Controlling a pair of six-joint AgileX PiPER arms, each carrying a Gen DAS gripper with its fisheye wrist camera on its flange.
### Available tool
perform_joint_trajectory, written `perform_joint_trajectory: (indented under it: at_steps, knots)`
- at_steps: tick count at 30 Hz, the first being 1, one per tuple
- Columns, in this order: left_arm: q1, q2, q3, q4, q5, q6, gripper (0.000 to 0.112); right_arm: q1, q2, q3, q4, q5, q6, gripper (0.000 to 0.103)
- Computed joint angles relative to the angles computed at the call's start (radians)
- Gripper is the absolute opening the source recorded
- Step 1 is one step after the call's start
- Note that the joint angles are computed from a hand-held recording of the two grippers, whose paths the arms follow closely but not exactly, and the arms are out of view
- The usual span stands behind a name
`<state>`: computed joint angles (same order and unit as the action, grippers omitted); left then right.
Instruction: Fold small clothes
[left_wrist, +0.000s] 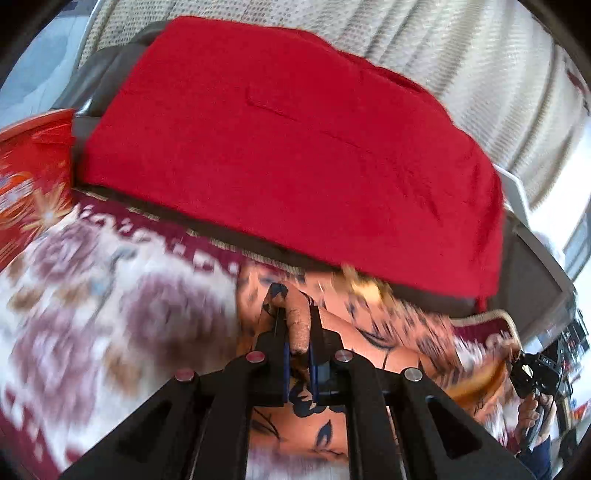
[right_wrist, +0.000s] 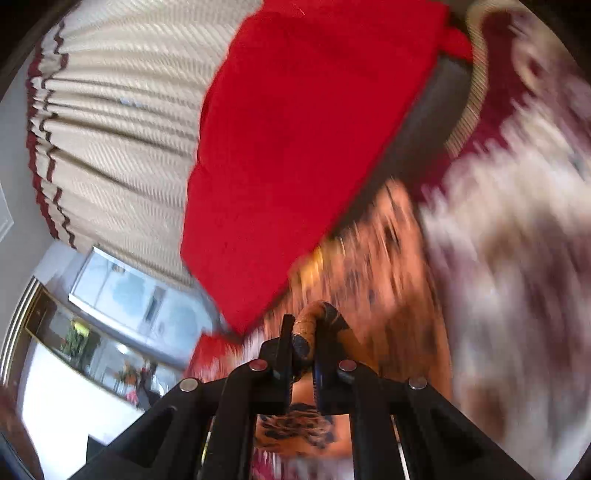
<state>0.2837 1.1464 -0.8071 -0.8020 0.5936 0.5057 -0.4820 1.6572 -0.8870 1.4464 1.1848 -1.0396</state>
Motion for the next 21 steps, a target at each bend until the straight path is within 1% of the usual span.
perform_joint_trajectory:
  at_steps: [1,2,3,4,5,6,7,8,9,10,11,12,13,14,15,16,17,19,20,21]
  knots:
    - [-0.034,0.100,-0.039,-0.006,-0.070,-0.022,0.008,0.059,0.078,-0.100,0.036,-0.074,0.034,0.008]
    - [-0.058,0.200,-0.094,0.029,-0.101,-0.054,0.008,0.096,0.133,-0.166,0.044,-0.119,0.065,0.008]
    - [-0.089,0.300,-0.144,0.094,-0.148,-0.127,0.008,0.132,0.199,-0.245,0.042,-0.167,0.104,0.008]
    - [-0.104,0.400,-0.198,0.140,-0.156,-0.203,0.008,0.174,0.284,-0.345,0.010,-0.227,0.164,0.008]
    - [-0.113,0.486,-0.260,0.203,-0.123,-0.238,0.008,0.193,0.340,-0.407,-0.022,-0.256,0.218,0.008]
    - [-0.135,0.580,-0.327,0.290,-0.089,-0.299,0.008,0.212,0.428,-0.492,-0.065,-0.266,0.311,0.012]
    - [-0.151,0.633,-0.353,0.336,-0.091,-0.326,0.010,0.226,0.495,-0.562,-0.123,-0.259,0.399,0.012]
    - [-0.156,0.647,-0.353,0.343,-0.110,-0.327,0.012,0.237,0.529,-0.599,-0.178,-0.267,0.458,0.012]
    - [-0.151,0.646,-0.343,0.310,-0.130,-0.295,0.012,0.246,0.548,-0.616,-0.216,-0.278,0.497,0.013]
    - [-0.128,0.637,-0.341,0.236,-0.109,-0.242,0.013,0.243,0.556,-0.617,-0.214,-0.268,0.500,0.015]
    - [-0.106,0.624,-0.334,0.173,-0.091,-0.199,0.019,0.236,0.544,-0.604,-0.200,-0.263,0.485,0.029]
    - [-0.080,0.604,-0.326,0.125,-0.071,-0.176,0.025,0.230,0.530,-0.594,-0.193,-0.260,0.472,0.059]
    - [-0.063,0.583,-0.317,0.117,-0.071,-0.183,0.044,0.215,0.503,-0.573,-0.158,-0.236,0.426,0.078]
    - [-0.053,0.538,-0.290,0.148,-0.107,-0.231,0.064,0.206,0.474,-0.549,-0.155,-0.236,0.410,0.102]
    - [-0.046,0.478,-0.241,0.156,-0.159,-0.256,0.068,0.198,0.422,-0.513,-0.182,-0.273,0.416,0.103]
    - [-0.021,0.400,-0.185,0.124,-0.193,-0.242,0.069,0.190,0.372,-0.481,-0.190,-0.307,0.410,0.103]
    - [0.005,0.345,-0.148,0.074,-0.188,-0.198,0.070,0.172,0.334,-0.449,-0.167,-0.304,0.381,0.103]
    - [0.073,0.229,-0.063,-0.060,-0.128,-0.069,0.071,0.117,0.239,-0.333,-0.078,-0.247,0.293,0.103]
    - [0.108,0.149,0.003,-0.114,-0.086,-0.010,0.075,0.090,0.177,-0.256,-0.054,-0.205,0.243,0.103]
    - [0.125,0.081,0.059,-0.129,-0.060,0.015,0.076,0.068,0.110,-0.163,-0.028,-0.175,0.187,0.103]
